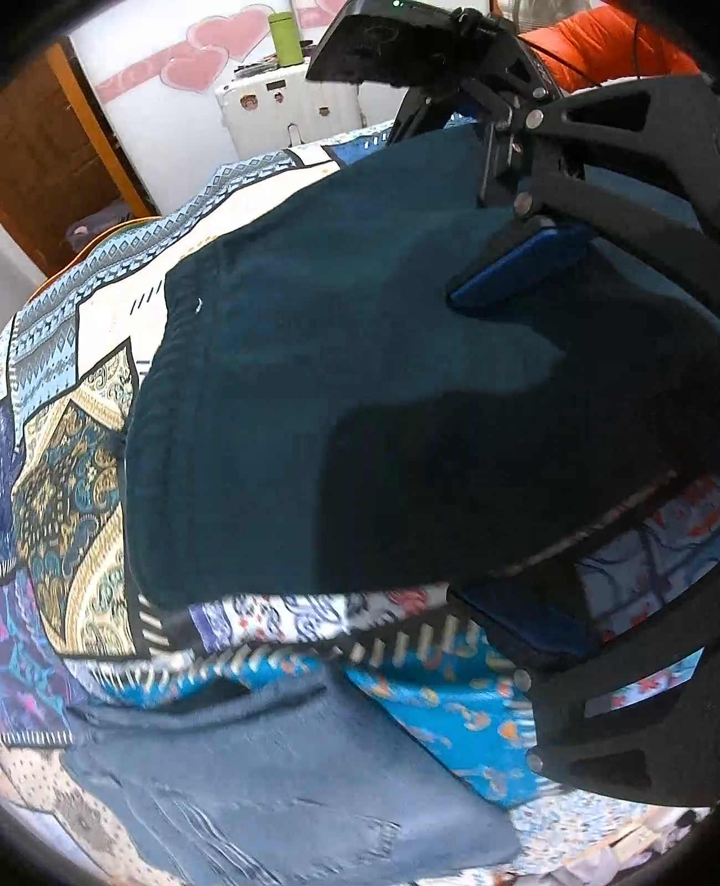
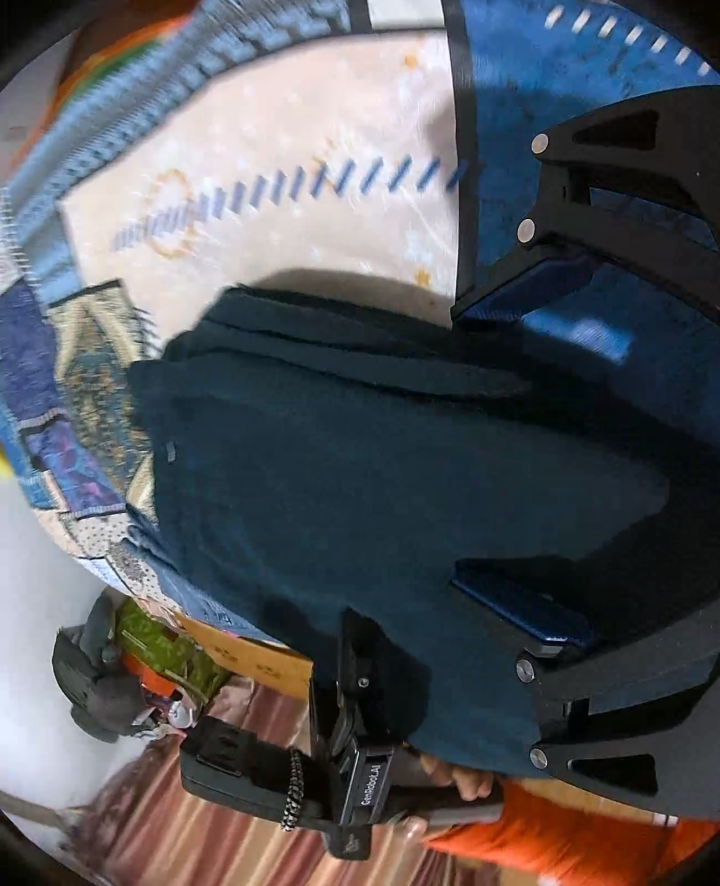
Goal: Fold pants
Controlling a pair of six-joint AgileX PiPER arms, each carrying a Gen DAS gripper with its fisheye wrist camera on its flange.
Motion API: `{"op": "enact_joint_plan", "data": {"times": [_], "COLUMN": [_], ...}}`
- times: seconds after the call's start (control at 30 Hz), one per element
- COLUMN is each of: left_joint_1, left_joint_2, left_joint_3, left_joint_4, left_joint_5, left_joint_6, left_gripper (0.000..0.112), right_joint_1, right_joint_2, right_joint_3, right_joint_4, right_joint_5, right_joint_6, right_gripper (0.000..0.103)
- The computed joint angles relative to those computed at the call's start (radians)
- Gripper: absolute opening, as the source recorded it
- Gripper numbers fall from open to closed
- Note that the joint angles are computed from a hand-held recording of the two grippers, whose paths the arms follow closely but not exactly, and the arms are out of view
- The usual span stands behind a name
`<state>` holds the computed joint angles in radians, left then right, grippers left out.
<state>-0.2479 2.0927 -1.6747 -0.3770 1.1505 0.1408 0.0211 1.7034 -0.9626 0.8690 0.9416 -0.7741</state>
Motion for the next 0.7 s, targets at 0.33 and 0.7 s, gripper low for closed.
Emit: {"op": "enact_joint_plan", "data": {"times": [0.33, 0.7], "left_joint_1": [0.011, -0.030], "left_joint_2": [0.000, -0.262], "left_joint_3": [0.025, 0.156], "left_joint_4": [-0.121, -0.040], "left_joint_5": [-0.041, -0.159], "left_joint_6": [0.051, 0.038], "left_gripper": [0.071, 0.039], "right_joint_1": [0.034, 0.092], "right_joint_2": [0.040, -0.162], "right_joint_3": [-0.055, -0.039], "right_joint_4": [0.033, -0.023], "right_joint_5": [0.030, -0.051], "right_joint_6": [0.026, 0.055], "right_gripper": [0.036, 0.029]}}
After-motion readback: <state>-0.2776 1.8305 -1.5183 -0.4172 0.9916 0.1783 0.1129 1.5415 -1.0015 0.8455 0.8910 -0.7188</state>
